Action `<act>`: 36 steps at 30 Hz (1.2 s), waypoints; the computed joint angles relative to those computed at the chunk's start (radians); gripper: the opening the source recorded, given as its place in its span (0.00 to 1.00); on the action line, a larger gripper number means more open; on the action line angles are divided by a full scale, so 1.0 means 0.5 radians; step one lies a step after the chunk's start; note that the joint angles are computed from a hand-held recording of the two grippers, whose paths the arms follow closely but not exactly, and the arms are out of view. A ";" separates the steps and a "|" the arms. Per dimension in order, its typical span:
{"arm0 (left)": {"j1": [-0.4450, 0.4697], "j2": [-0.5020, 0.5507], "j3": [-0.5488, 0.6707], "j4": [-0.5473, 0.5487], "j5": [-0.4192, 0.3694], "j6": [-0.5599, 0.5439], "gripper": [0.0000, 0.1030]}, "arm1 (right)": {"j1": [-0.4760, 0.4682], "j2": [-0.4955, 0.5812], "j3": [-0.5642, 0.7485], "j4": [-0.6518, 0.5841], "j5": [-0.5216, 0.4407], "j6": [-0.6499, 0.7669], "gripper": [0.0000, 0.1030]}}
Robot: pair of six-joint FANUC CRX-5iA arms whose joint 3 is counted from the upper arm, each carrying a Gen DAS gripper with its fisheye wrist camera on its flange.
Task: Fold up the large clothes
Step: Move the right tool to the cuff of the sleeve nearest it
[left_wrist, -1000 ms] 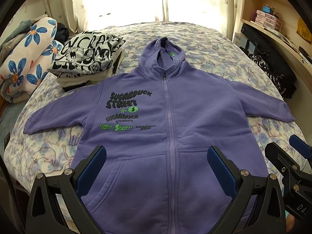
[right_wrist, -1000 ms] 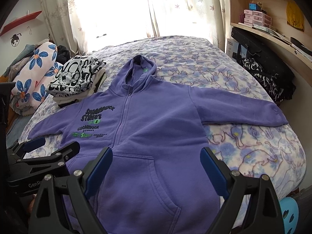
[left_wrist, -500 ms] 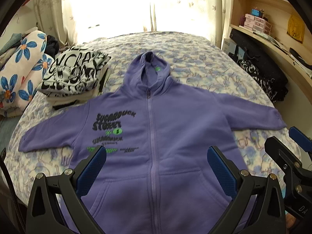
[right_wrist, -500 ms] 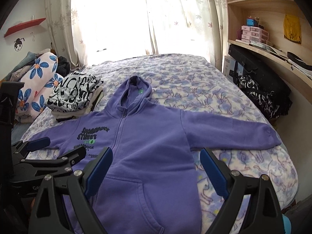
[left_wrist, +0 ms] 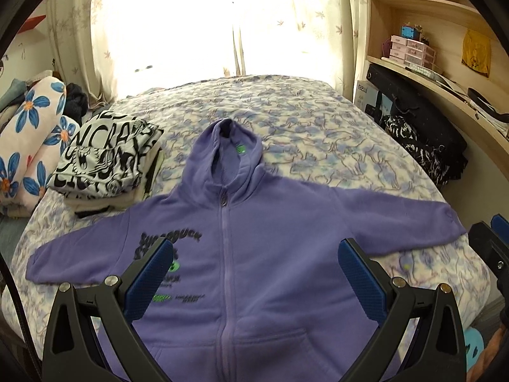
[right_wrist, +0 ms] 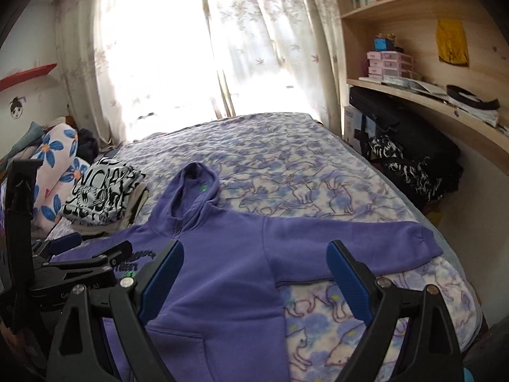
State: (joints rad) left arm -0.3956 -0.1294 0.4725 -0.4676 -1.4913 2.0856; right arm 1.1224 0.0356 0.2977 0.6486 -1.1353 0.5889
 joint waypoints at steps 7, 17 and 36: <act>0.000 0.254 0.204 -0.032 0.028 0.012 0.99 | -0.227 0.004 -0.072 -0.012 0.046 -0.022 0.89; 0.014 0.575 0.307 0.008 0.225 -0.052 0.99 | -0.600 0.173 -0.018 -0.298 -0.098 0.030 0.89; 0.054 0.956 0.372 0.079 0.203 0.102 0.98 | -1.047 0.389 -0.001 -0.779 -0.129 -0.185 0.64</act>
